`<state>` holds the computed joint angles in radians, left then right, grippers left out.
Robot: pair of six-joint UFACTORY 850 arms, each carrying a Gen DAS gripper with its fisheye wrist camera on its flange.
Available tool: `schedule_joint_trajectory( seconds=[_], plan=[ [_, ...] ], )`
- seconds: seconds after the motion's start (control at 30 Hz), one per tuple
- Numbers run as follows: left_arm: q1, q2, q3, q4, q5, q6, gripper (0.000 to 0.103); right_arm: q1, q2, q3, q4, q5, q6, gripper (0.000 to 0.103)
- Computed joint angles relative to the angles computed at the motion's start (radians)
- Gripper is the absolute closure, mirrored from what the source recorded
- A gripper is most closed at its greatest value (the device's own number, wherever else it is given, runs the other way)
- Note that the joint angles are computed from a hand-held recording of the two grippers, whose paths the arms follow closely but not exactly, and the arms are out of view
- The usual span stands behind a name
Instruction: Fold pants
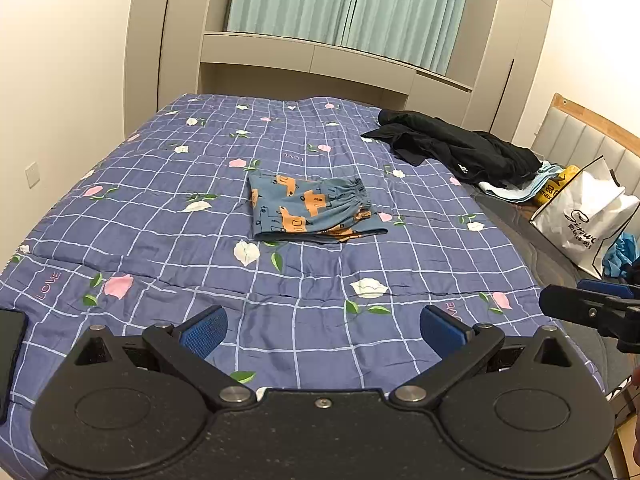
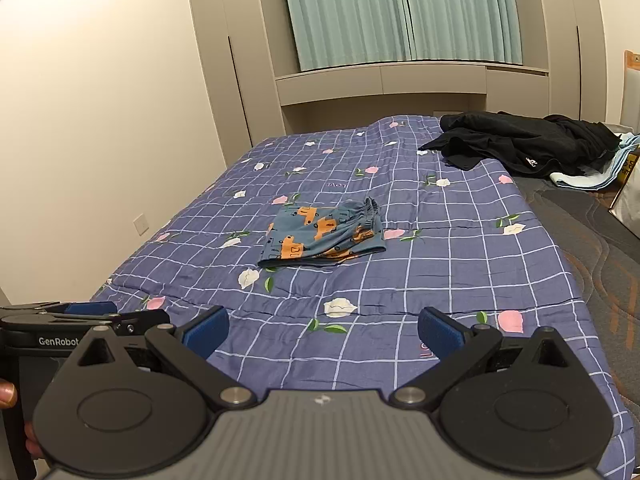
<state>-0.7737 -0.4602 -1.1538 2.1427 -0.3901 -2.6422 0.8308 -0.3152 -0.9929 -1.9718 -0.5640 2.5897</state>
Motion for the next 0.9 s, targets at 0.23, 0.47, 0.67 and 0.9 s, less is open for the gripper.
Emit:
schedule_joint_trajectory(
  seconds=[0.23, 0.47, 0.67, 0.9],
  plan=[
    [0.000, -0.003, -0.003, -0.003, 0.002, 0.001, 0.001, 0.000, 0.000, 0.000, 0.007, 0.000, -0.007, 0.000],
    [0.002, -0.002, -0.001, 0.006, 0.004, -0.008, 0.001, 0.000, -0.002, -0.004, 0.015, 0.003, -0.012, 0.000],
    [0.004, -0.002, 0.003, 0.021, 0.001, -0.021, 0.001, 0.000, -0.004, -0.007, 0.017, 0.002, -0.016, 0.000],
    [0.004, -0.001, 0.005, 0.029, 0.000, -0.029, 0.001, 0.001, -0.005, -0.008, 0.018, -0.003, -0.019, 0.000]
  ],
)
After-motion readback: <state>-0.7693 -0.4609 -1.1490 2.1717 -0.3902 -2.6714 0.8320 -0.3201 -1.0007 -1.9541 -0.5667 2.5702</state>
